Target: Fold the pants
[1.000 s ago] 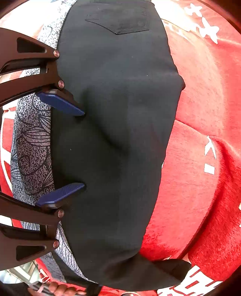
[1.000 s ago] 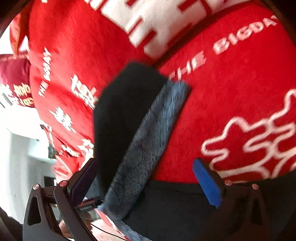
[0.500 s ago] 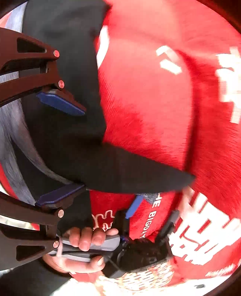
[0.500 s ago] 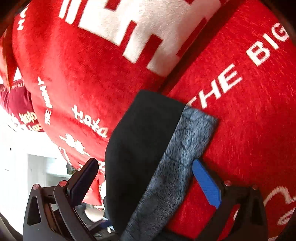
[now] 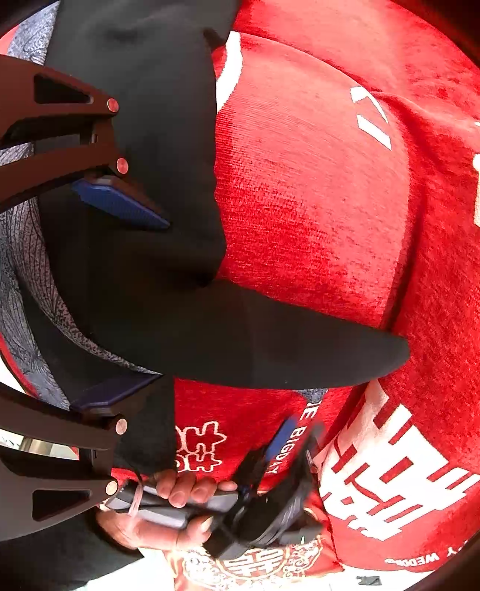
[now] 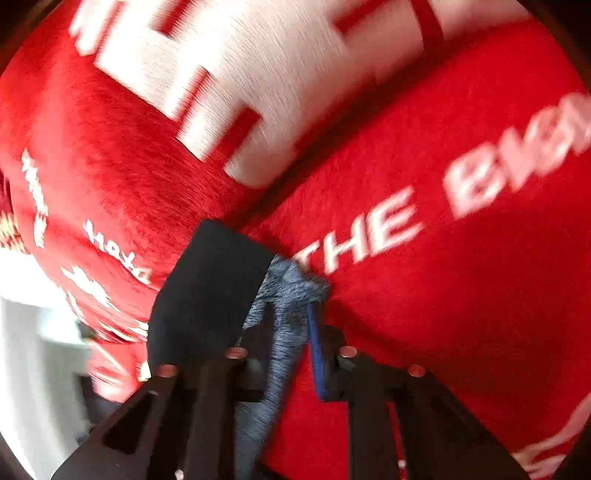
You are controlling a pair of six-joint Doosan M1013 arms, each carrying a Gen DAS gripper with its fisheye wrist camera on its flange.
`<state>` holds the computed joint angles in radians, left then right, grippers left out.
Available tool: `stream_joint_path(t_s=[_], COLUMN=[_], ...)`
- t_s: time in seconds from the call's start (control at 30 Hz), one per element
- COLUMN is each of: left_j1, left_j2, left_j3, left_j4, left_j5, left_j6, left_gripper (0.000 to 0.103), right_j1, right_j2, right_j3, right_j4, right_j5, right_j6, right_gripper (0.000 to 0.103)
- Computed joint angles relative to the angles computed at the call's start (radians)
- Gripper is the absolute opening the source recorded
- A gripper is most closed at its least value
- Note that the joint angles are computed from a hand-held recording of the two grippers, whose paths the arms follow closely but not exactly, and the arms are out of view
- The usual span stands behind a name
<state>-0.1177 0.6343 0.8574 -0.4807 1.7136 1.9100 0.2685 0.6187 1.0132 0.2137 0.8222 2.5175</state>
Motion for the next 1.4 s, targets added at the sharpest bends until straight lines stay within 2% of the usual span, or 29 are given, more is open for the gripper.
stream_joint_path(t_s=[0.03,0.07,0.1,0.2,0.3,0.33,0.43,0.5,0.53,0.57,0.6,0.63,0.7,0.73,0.77,0.87,0.93,1.0,1.1,1.2,1.27,1.33,1.4], left_j1=[-0.001,-0.001,-0.001,-0.003,-0.010,-0.012,-0.013,-0.013,-0.013,-0.012,-0.012,-0.011,-0.007,-0.006,-0.003,0.006,0.012,0.018,0.024,0.037,0.043,0.045,0.041], left_j2=[-0.001,0.002,0.003,0.004,0.000,-0.002,-0.002,-0.001,-0.001,-0.001,-0.001,0.001,0.005,0.007,0.008,0.014,0.018,0.022,0.024,0.044,0.050,0.048,0.037], left_j3=[0.002,-0.005,-0.005,-0.005,0.001,0.003,0.004,0.005,0.005,0.006,0.006,0.003,-0.005,-0.012,-0.014,-0.031,-0.047,-0.068,-0.105,-0.161,-0.174,-0.164,-0.130], left_j4=[0.002,0.002,0.001,0.003,0.022,0.026,0.023,0.019,0.018,0.017,0.016,0.013,0.005,-0.001,-0.007,-0.031,-0.050,-0.059,-0.058,-0.067,-0.063,-0.035,0.010], left_j5=[-0.002,0.001,0.001,-0.002,-0.012,-0.015,-0.021,-0.023,-0.024,-0.024,-0.022,-0.018,-0.003,0.006,0.011,0.043,0.067,0.092,0.106,0.143,0.163,0.175,0.170], left_j6=[0.007,0.008,0.010,0.012,0.035,0.042,0.035,0.031,0.029,0.030,0.031,0.030,0.032,0.038,0.048,0.067,0.087,0.125,0.182,0.183,0.185,0.209,0.231], left_gripper=[0.076,0.076,0.076,0.076,0.076,0.076,0.076,0.076,0.076,0.076,0.076,0.076,0.076,0.076,0.076,0.076,0.076,0.076,0.076,0.076,0.076,0.076,0.076], right_j1=[0.005,0.006,-0.004,-0.028,-0.049,-0.059,-0.072,-0.078,-0.069,-0.067,-0.069,-0.065,-0.050,-0.049,-0.049,-0.042,-0.032,-0.013,0.018,0.063,0.103,0.118,0.131], right_j2=[-0.003,0.000,0.003,0.077,0.152,0.201,0.297,0.343,0.341,0.343,0.365,0.374,0.347,0.312,0.257,0.116,0.045,-0.017,-0.088,-0.131,-0.148,-0.184,-0.203], right_j3=[-0.012,-0.020,-0.025,-0.149,-0.268,-0.345,-0.492,-0.550,-0.544,-0.545,-0.578,-0.598,-0.571,-0.522,-0.438,-0.255,-0.183,-0.133,-0.107,-0.105,-0.096,-0.014,0.072], right_j4=[-0.060,-0.078,-0.050,0.010,0.119,0.164,0.231,0.304,0.292,0.307,0.366,0.373,0.334,0.337,0.353,0.309,0.231,0.139,-0.020,-0.123,-0.206,-0.212,-0.223], right_j5=[0.028,0.035,0.058,0.240,0.305,0.362,0.415,0.449,0.425,0.426,0.467,0.509,0.503,0.480,0.418,0.267,0.208,0.184,0.259,0.390,0.485,0.519,0.514], right_j6=[-0.028,-0.079,-0.158,-0.439,-0.629,-0.679,-0.694,-0.699,-0.741,-0.782,-0.809,-0.788,-0.830,-0.829,-0.835,-0.750,-0.620,-0.476,-0.261,-0.012,0.115,0.190,0.246], right_gripper=[0.097,0.103,0.103,0.101,0.101,0.101,0.101,0.101,0.101,0.087,0.022,0.012,0.011,0.011,0.009,0.009,0.009,0.009,0.009,0.008,0.004,0.004,0.004])
